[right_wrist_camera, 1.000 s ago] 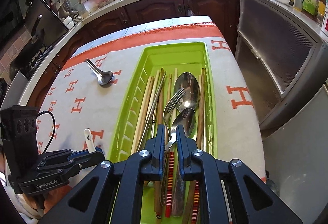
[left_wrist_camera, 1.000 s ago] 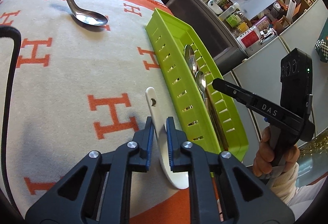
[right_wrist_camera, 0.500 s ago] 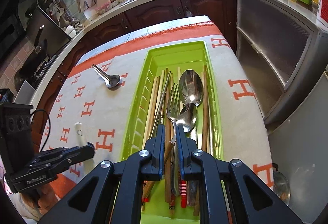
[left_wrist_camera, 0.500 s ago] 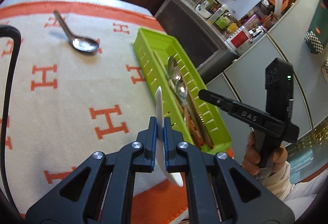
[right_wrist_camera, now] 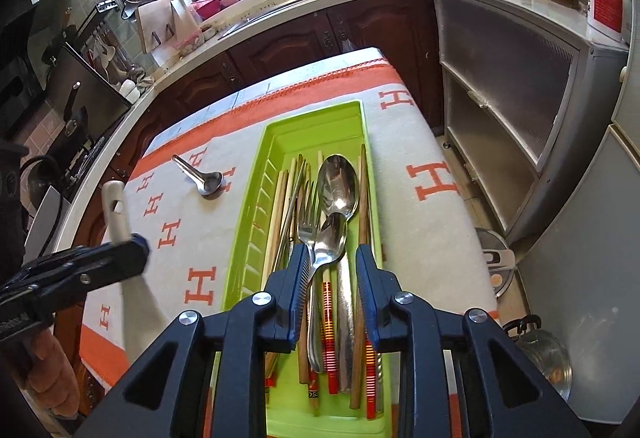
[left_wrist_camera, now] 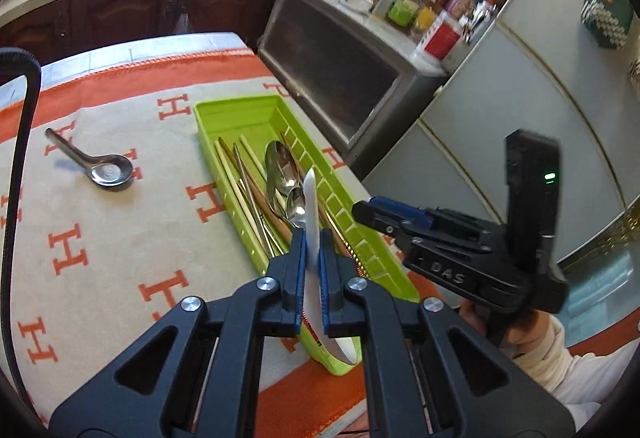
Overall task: Organize utensils
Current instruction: 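Lower the white ceramic spoon into the tray and open the left gripper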
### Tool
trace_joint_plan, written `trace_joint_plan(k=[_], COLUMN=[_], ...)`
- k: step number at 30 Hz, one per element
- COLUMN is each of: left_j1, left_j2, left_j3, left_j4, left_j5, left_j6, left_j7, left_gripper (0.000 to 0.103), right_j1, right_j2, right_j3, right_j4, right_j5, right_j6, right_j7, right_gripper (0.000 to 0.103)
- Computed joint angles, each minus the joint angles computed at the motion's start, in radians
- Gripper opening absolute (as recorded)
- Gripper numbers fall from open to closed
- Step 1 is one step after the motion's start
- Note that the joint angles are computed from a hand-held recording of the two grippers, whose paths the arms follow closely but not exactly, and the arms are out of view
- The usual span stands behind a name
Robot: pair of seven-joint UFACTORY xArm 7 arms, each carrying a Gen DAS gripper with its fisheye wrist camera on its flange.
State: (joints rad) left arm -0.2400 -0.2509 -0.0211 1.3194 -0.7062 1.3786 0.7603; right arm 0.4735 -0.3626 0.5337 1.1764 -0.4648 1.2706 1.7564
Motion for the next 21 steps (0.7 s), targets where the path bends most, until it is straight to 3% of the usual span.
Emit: trace_joint_plan(k=[7,12,21], left_j1=[-0.043,-0.059,-0.066], left_j2=[0.054,0.083,0.062], left_j3=[-0.086,-0.101,-0.088], left_j4=[-0.023,-0.035,-0.043], left_j5=[0.159,0.212,0.211], left_j6=[-0.097,-0.156,-0.152], left_j7=[-0.053,-0.101,-0.104], left_gripper=[0.004,0.004,0.005], right_j1=[-0.001,-0.004,-0.012], right_j2=[-0.020,-0.022,-0.001], right_j3=[0.001,-0.003,-0.009], right_j4=[-0.016,-0.032,-0.036], right_j5=[0.009,0.020,0.021], right_j6=[-0.006,-0.024,-0.061], right_j7=[0.003,0.000,0.000], right_gripper=[0.026,0.026,0.026])
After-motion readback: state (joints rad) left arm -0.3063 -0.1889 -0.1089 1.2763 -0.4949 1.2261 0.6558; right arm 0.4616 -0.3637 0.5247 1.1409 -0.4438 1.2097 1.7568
